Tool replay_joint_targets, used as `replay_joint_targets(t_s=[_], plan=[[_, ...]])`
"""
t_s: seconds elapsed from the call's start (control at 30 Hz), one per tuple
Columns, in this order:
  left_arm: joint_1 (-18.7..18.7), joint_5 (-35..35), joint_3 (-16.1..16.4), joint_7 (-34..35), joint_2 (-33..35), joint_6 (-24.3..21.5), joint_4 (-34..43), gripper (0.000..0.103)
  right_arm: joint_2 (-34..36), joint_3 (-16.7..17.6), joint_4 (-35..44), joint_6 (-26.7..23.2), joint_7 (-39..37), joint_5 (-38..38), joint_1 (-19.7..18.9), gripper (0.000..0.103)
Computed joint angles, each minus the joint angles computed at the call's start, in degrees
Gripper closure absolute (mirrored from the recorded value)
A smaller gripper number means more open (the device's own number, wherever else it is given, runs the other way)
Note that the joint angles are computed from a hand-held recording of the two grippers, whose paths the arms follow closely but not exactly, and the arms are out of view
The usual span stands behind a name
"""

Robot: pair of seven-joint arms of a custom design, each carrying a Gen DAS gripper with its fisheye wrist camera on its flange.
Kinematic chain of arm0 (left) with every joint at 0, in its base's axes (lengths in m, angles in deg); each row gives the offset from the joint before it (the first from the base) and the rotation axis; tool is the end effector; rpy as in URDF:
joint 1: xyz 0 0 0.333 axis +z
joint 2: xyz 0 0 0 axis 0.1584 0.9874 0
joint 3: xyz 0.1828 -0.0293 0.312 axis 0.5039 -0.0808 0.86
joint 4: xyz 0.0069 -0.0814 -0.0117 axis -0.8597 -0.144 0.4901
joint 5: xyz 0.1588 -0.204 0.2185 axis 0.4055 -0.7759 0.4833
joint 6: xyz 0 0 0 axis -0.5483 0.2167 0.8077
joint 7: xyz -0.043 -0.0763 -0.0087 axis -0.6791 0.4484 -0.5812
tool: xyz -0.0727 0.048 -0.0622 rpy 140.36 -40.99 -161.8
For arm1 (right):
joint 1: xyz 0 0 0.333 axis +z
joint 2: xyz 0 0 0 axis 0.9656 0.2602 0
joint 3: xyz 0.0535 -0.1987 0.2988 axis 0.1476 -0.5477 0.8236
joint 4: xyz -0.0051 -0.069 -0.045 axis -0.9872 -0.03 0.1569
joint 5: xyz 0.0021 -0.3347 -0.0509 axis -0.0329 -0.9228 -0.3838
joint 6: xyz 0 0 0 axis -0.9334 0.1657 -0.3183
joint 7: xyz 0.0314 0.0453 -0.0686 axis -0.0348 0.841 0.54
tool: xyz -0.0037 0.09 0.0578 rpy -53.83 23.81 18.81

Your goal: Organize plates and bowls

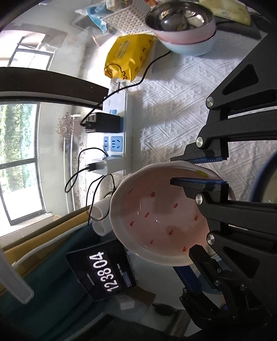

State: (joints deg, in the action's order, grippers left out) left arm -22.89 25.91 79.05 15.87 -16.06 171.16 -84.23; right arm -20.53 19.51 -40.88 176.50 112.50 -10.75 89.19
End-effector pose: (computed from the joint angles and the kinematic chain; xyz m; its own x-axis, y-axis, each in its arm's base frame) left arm 0.5064 -0.2438 0.4385 -0.2051 -0.9519 0.2277 -0.6725 -0.0320 -0.7394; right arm 0.5680 0.1582 0.4470 0.3139 -0.9439 -0.1022 -0.8206 -0.2156 -0.5292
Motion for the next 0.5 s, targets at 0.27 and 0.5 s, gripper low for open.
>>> replay_joint_targets(t_s=[0.27, 0.5], plan=[[4.7, 1.6, -5.9, -0.8, -4.1, 2.1, -4.2, 0.072, -5.6, -0.7, -5.9, 1.6, 2.3, -2.5, 1.5, 0.089], [4.7, -2.3, -8.8, 2.7, -6.4, 4.8, -7.6, 0.072, -10.2, 0.4, -11.5, 3.1, -0.4, 0.4, 0.7, 0.088]])
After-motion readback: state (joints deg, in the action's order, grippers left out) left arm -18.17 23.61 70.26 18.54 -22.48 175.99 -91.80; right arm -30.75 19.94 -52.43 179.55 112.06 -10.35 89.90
